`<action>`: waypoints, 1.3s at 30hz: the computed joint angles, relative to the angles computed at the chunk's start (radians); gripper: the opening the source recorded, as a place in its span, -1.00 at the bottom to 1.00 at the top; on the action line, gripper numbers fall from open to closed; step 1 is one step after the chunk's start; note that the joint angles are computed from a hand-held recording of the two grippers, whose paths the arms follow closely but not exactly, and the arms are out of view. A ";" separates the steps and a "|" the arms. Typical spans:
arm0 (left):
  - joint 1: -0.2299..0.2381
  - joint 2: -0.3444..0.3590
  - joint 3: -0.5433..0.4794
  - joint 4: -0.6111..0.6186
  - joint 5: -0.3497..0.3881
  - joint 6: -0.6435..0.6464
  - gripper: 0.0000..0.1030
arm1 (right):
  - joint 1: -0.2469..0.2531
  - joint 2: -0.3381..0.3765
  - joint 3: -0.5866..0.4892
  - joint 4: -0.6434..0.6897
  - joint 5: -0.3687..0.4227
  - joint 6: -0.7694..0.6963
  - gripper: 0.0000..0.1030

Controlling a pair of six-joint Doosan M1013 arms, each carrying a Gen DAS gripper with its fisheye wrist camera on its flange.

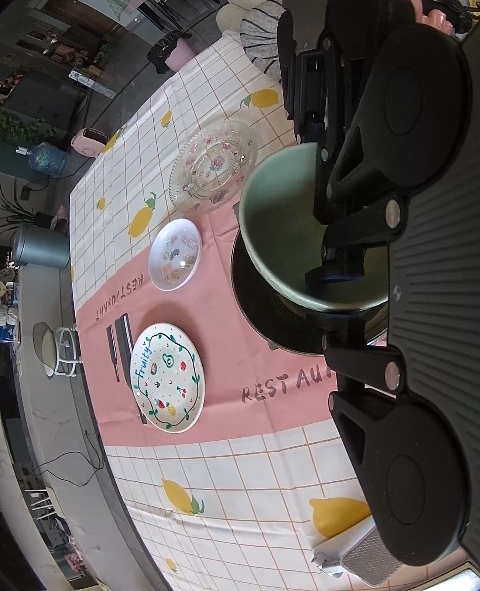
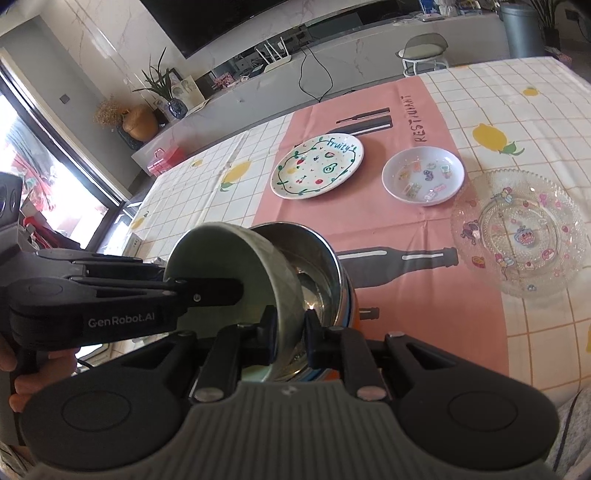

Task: Organize plates and bowls
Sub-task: 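Lower the green bowl into the blue steel bowl with the left tool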

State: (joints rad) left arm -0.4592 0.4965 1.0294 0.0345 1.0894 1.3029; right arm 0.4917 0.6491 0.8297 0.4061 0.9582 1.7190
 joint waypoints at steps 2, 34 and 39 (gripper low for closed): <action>-0.004 0.005 -0.004 0.027 0.009 -0.009 -0.68 | 0.013 0.002 -0.010 -0.055 0.007 -0.011 -0.58; -0.009 -0.040 0.053 0.004 -0.046 0.187 -0.06 | 0.036 0.009 0.019 -0.290 -0.126 0.050 0.53; -0.013 -0.067 0.087 -0.022 -0.056 0.219 -0.05 | 0.042 0.039 -0.023 -0.293 -0.047 0.009 0.70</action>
